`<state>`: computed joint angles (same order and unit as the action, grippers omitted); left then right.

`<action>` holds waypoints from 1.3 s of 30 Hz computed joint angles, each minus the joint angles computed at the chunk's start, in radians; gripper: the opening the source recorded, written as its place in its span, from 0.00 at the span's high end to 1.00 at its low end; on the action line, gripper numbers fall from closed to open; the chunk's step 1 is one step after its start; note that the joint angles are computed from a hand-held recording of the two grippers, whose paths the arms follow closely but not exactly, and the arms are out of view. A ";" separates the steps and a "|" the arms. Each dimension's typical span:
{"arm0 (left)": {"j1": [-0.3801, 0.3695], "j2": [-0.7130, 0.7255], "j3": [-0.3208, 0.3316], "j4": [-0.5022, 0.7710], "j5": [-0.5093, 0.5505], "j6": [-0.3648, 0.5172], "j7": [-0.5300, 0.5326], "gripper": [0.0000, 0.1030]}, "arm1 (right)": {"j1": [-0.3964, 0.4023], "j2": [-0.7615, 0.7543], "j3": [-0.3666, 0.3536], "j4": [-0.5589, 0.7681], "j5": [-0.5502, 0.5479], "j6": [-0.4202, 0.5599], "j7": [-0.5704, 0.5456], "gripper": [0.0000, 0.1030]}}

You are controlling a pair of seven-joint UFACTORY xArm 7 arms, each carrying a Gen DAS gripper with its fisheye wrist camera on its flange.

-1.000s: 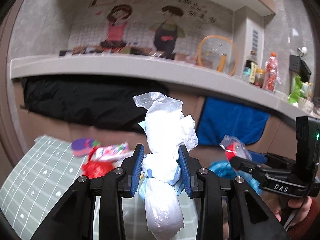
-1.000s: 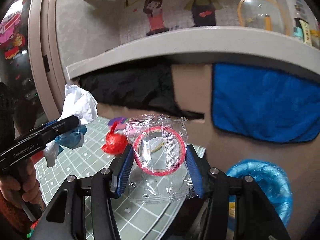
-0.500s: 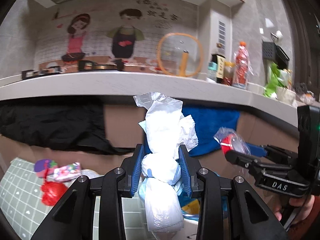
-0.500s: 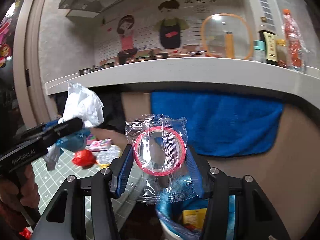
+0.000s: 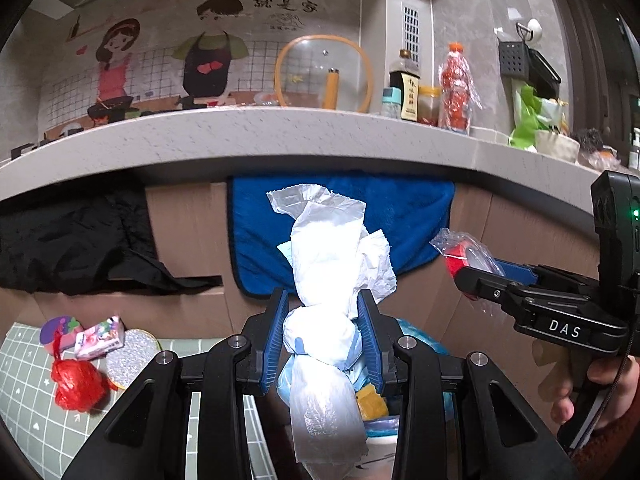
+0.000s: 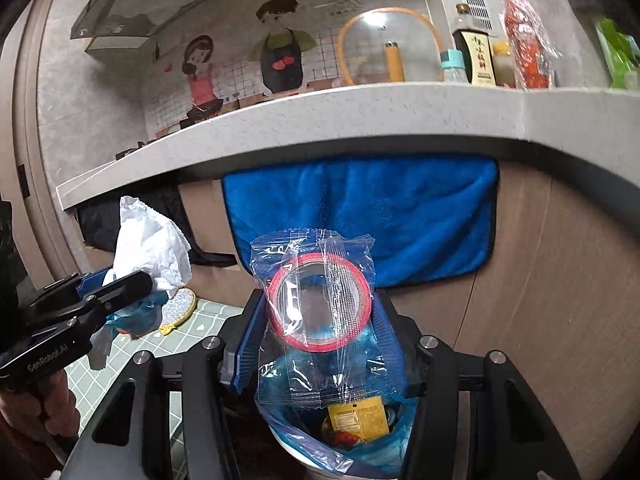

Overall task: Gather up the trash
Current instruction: 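Lift the tape bag and white bundle and carry both tools over the bin, then open both tools to drop the tape bag and white bundle into the bin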

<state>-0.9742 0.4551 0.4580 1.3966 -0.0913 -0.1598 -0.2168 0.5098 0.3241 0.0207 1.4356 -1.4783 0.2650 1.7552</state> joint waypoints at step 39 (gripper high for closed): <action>0.488 0.395 -0.609 0.470 0.111 0.288 0.050 0.65 | 0.035 0.194 -0.167 0.014 0.378 -0.128 -0.221 0.51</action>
